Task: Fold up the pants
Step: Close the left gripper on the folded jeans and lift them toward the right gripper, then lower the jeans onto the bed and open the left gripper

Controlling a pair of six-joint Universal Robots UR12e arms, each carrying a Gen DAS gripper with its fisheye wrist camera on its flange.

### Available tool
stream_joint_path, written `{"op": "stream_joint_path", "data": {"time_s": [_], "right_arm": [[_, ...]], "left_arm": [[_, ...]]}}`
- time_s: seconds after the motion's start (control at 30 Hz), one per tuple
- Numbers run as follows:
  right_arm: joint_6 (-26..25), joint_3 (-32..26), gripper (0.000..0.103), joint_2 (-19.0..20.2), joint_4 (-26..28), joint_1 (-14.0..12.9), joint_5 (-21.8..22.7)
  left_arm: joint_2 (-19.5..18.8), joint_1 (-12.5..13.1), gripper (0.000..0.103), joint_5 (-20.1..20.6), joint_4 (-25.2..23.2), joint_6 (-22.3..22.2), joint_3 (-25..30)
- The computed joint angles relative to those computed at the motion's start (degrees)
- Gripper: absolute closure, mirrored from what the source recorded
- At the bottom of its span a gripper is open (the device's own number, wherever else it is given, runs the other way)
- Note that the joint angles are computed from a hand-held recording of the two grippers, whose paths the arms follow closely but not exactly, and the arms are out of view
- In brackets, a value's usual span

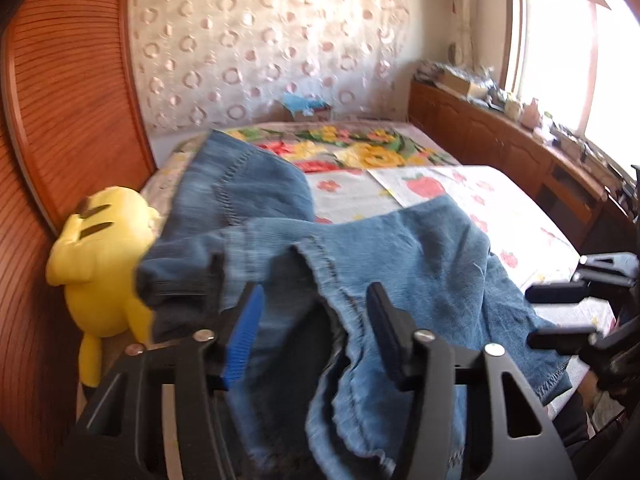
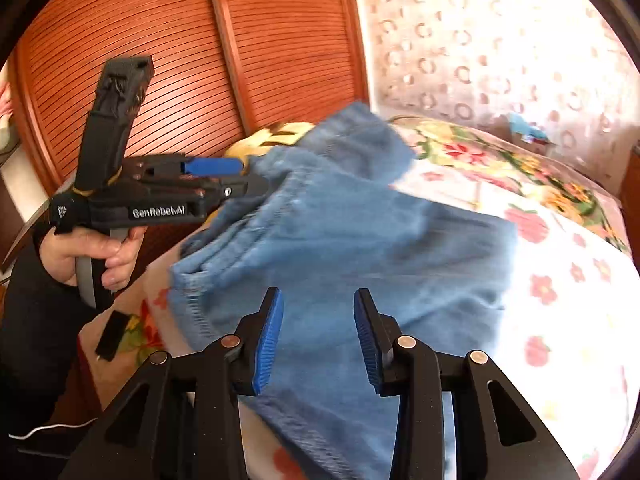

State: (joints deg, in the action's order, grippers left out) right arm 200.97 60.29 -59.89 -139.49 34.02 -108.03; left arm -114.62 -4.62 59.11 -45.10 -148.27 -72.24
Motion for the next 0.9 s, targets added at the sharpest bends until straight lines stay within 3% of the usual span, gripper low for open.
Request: {"op": "stream_joint_path", "data": {"time_s": [0.23, 0.27, 0.33, 0.4, 0.53, 0.77, 0.9], "right_arm": [[3.3, 3.8, 0.064, -2.4, -0.5, 0.2, -4.6], [3.8, 4.0, 0.064, -2.4, -0.5, 0.2, -5.1], [4.8, 4.6, 0.064, -2.7, -0.8, 0.3, -6.0], [5.9, 4.6, 0.063, -2.5, -0.5, 0.1, -6.3], [7.8, 5.5, 0.063, -3.1, -0.3, -0.1, -6.1], [8.9, 3.7, 0.058, -1.8, 1.9, -0.7, -5.3], [9.4, 3.5, 0.056, -1.6, 2.9, -1.4, -4.8]], "left_arm": [[-1.9, -2.2, 0.059, 6.1, -2.3, 2.3, 2.3], [-1.9, -2.2, 0.066, 5.7, -2.5, 2.8, 2.4], [-2.0, -2.2, 0.091, 5.9, -1.3, 2.8, 2.1], [-1.7, -2.1, 0.100, 5.9, 1.1, 2.0, 1.7], [-2.6, -1.5, 0.100, 7.0, 4.3, -2.1, 3.4], [-3.5, -1.6, 0.099, 7.7, 0.3, -1.3, 5.1], [-2.4, -1.5, 0.079, 7.1, 1.8, -1.3, 3.4]]}}
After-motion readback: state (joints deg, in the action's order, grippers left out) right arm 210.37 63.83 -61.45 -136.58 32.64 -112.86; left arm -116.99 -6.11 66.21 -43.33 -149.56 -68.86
